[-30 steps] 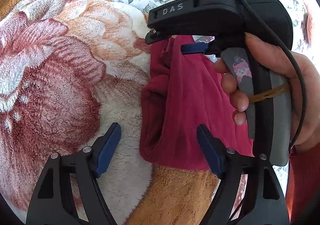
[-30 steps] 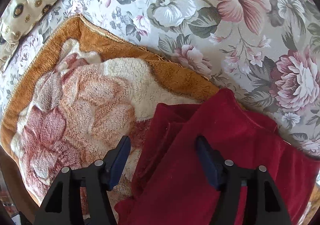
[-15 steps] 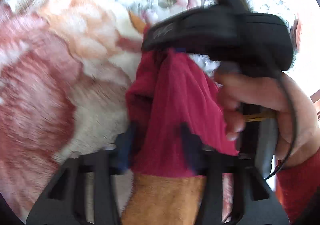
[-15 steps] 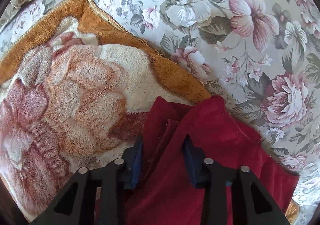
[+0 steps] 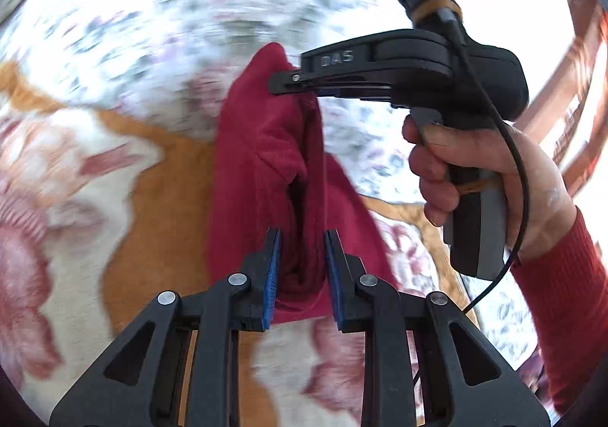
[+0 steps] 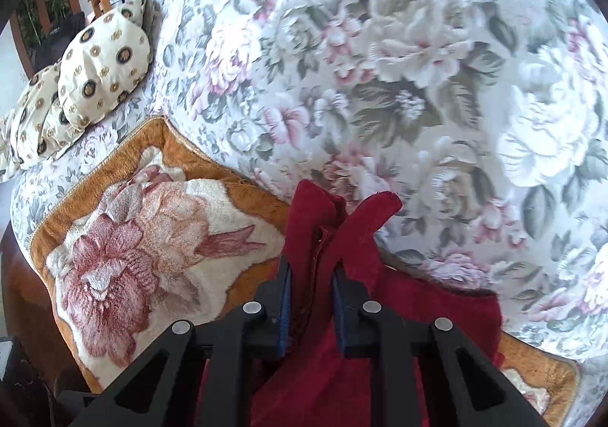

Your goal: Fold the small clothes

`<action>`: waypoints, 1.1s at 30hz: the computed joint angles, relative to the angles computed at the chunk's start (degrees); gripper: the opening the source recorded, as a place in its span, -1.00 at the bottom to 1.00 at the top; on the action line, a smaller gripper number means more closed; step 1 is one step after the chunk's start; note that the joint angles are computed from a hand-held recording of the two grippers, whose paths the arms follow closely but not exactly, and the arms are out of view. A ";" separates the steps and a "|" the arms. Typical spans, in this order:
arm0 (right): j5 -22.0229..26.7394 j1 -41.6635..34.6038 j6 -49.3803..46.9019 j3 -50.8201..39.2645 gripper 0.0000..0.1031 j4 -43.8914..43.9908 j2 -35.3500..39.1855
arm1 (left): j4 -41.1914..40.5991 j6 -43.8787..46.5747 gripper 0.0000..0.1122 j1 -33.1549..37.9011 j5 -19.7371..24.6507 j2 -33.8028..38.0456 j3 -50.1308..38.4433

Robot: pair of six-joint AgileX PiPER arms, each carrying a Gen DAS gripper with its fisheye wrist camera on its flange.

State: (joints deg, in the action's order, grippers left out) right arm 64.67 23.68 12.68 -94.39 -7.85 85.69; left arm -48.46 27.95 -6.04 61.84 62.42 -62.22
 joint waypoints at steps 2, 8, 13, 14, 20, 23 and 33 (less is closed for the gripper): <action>-0.65 -5.67 -3.58 3.71 -0.68 2.82 -4.31 | 4.10 -5.01 -0.61 -9.23 -4.10 0.68 -1.33; -6.61 -25.41 -16.78 17.11 -0.68 15.56 -10.75 | 18.06 -18.82 -0.61 -31.84 -15.24 8.33 -3.38; -14.88 -35.84 -23.69 26.70 -0.68 21.59 -7.81 | 24.31 -21.83 -0.61 -37.15 -13.02 9.11 -4.82; -16.09 -36.86 -24.49 27.68 -0.68 23.03 -6.44 | 25.82 -22.28 -0.61 -37.33 -12.59 8.45 -4.92; -17.34 -45.18 -32.05 32.32 -0.41 38.61 -4.91 | 30.76 -21.57 -0.61 -31.49 -12.25 6.57 -4.79; -12.43 -49.57 -34.49 33.71 -0.25 41.13 -11.30 | 32.03 -21.72 -0.61 -28.78 -13.13 7.32 -4.01; 0.72 -55.62 -44.79 50.59 -0.18 46.96 -34.44 | 34.19 -22.89 -0.61 -28.02 -15.36 10.90 -0.78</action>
